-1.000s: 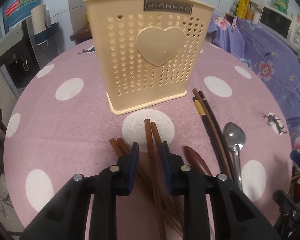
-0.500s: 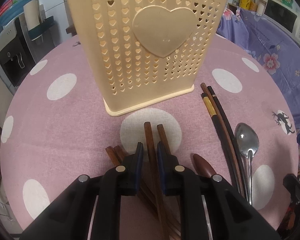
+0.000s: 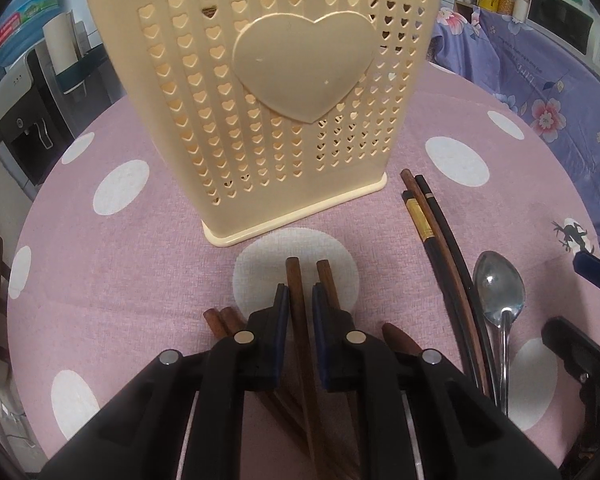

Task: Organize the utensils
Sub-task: 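Close the left tool on a brown chopstick while the right tool grasps a black chopstick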

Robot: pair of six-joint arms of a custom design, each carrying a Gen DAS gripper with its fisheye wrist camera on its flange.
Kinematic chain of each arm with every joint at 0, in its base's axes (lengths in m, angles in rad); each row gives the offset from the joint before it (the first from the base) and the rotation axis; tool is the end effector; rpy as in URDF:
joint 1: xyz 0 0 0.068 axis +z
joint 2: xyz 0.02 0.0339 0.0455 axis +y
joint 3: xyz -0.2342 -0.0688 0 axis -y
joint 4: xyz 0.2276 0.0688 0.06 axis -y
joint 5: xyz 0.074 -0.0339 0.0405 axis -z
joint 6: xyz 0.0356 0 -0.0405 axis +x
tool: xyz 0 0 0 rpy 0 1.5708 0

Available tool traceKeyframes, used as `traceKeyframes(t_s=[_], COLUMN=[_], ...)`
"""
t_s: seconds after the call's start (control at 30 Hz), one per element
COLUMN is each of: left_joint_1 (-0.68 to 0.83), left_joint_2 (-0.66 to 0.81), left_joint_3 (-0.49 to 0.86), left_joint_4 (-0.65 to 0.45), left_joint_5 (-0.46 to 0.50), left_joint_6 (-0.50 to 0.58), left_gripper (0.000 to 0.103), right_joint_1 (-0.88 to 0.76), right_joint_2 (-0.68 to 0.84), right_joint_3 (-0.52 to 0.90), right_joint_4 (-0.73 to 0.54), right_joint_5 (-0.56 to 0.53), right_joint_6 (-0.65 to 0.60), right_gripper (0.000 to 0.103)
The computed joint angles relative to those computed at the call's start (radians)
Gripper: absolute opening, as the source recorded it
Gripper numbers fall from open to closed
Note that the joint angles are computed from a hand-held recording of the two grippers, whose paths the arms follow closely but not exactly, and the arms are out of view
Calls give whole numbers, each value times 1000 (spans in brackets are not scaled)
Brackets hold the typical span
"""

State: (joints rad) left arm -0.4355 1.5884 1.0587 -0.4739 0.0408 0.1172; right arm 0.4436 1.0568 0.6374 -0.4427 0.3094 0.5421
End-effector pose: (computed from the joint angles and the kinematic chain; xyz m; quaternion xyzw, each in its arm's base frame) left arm 0.2802 -0.1320 0.1920 0.2674 0.9219 -0.0637 0.2731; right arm 0.1920 0.0792 0.1976 0.0990 0.9229 0.0349 0.3704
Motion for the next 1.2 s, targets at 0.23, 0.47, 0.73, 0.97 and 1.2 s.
traceKeyframes(t_s=[0.23, 0.47, 0.73, 0.97, 1.2], left_joint_1=[13, 14, 18, 25, 6], left_joint_2=[9, 7, 13, 15, 28], left_joint_3=[10, 3, 6, 7, 23], left_joint_4=[-2, 5, 7, 6, 0], left_joint_5=[17, 19, 26, 42, 17], left_joint_6=[-7, -9, -2, -5, -20], left_gripper=[10, 10, 10, 10, 10], right_joint_1=[-157, -204, -203, -200, -171], right_joint_2=[248, 477, 554, 590, 655], right_joint_3=[163, 365, 464, 511, 583], right_joint_4=[35, -22, -87, -124, -161], right_joint_5=[-193, -267, -243, -200, -165], right_joint_6=[-62, -92, -107, -84, -55], right_gripper=[70, 56, 49, 47, 36])
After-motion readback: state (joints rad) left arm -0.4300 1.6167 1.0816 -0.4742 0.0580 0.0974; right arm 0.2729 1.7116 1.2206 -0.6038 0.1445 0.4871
